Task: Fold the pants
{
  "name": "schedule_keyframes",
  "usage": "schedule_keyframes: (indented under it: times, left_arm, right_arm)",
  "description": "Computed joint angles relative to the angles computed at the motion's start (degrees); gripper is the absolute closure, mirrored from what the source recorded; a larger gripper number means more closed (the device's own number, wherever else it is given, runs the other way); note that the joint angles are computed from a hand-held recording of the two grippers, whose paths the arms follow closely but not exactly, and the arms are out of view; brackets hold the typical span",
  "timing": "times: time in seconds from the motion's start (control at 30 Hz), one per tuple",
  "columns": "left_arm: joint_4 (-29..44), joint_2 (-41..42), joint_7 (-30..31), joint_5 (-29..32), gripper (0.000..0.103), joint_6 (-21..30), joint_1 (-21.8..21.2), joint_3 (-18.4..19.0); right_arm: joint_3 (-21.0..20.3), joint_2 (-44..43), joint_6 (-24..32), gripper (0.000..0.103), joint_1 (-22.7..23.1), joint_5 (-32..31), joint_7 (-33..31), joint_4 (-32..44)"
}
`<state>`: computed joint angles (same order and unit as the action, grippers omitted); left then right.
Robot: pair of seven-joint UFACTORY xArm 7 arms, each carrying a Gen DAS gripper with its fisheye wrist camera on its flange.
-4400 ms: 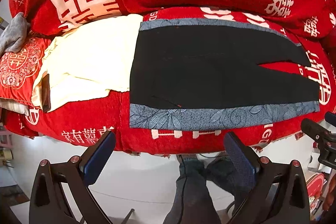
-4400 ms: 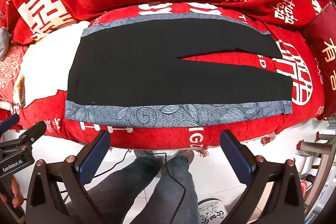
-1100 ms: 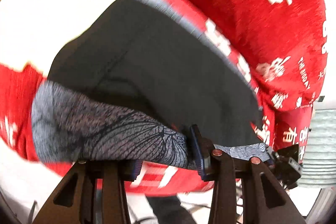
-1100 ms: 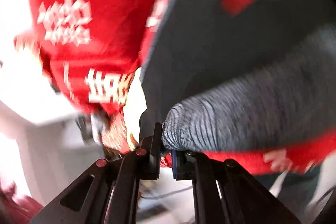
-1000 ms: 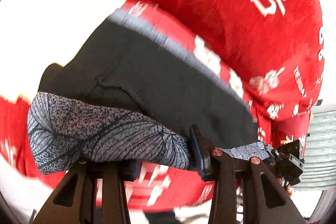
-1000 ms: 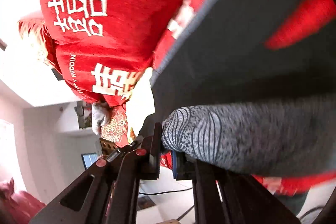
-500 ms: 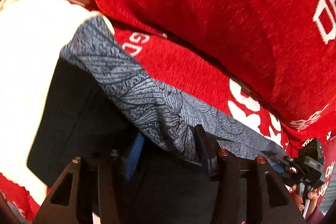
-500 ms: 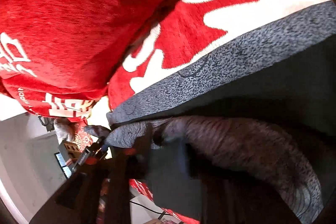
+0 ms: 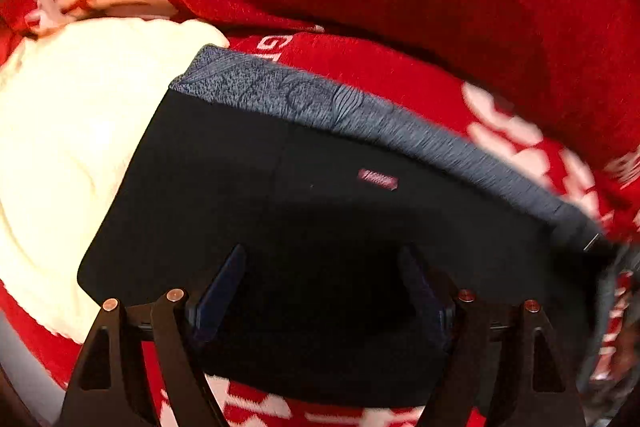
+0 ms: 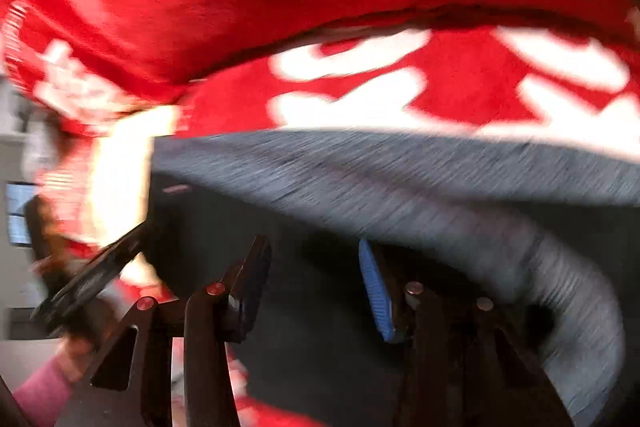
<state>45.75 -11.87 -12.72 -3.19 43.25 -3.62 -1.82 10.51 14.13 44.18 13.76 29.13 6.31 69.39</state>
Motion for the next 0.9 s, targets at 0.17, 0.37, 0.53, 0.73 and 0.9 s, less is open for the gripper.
schedule_keyframes:
  times: [0.17, 0.37, 0.53, 0.73, 0.9]
  left_arm:
    - [1.92, -1.16, -0.66, 2.84, 0.024, 4.58, -0.30, -0.86]
    - [4.35, -6.82, 2.44, -0.80, 0.024, 12.38, -5.32, -3.28]
    - [9.38, -5.19, 5.29, -11.05, 0.024, 16.71, -12.93, -5.71]
    - [18.71, 6.76, 6.67, -22.18, 0.024, 15.90, -20.26, -9.72]
    - [21.98, 12.99, 4.98, -22.59, 0.024, 13.81, -23.32, -12.26]
  right_arm:
    - [-1.45, -6.58, -7.32, 0.055, -3.93, 10.40, -0.81, -6.54]
    - [-6.97, -26.20, 0.31, 0.055, -5.46, 13.97, -4.98, -21.45]
    - [-12.79, -49.09, 8.87, 0.050, -9.49, 5.10, 1.84, -37.62]
    - [-20.18, -78.16, 31.09, 0.048, -24.19, -11.60, 12.73, -51.73]
    - [-25.50, -95.56, 46.70, 0.048, -35.88, -19.62, 13.66, -57.41]
